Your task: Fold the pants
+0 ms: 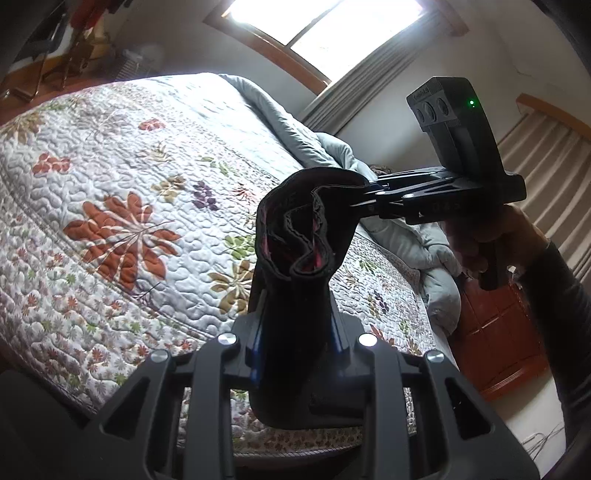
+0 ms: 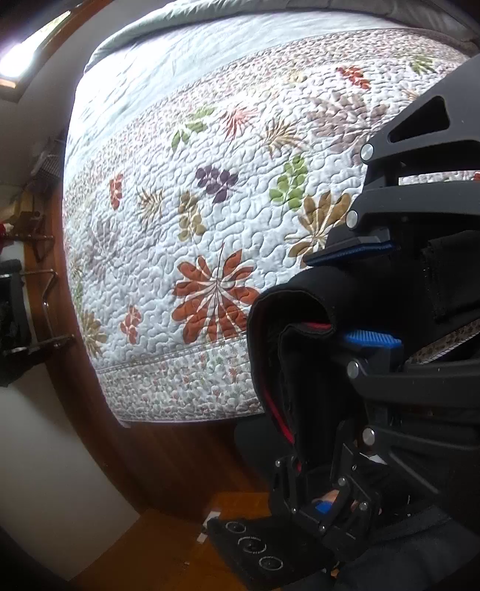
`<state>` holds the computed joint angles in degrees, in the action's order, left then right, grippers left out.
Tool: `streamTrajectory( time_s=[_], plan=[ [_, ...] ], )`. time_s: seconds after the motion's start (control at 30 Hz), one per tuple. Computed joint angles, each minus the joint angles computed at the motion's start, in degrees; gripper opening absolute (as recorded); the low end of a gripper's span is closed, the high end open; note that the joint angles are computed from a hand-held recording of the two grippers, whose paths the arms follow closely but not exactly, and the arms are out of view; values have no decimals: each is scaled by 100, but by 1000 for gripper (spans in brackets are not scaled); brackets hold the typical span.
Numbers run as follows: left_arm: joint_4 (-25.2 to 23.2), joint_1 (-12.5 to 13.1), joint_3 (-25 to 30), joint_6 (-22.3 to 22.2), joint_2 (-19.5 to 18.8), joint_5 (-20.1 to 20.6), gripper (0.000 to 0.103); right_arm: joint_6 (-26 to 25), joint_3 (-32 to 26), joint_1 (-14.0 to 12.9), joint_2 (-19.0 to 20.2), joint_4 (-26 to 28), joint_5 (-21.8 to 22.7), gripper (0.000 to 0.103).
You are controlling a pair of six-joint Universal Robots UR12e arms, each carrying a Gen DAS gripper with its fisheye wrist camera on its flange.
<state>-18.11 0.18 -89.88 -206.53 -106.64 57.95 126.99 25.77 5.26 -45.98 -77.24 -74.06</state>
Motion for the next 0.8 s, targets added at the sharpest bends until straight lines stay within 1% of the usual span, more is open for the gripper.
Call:
streamTrajectory(
  time_s=[0.13,0.37,0.8],
  plan=[
    [-39,-85,71,166,38,2,26,105,427,-88,-277,-340,47,32],
    [-53,-250,202,412,50,34,26,200,985,-219,-652,-774,65,31],
    [-99,-507,395,732,21,-51,26,375,1735,-490,-1174,-1327,76,31]
  ],
)
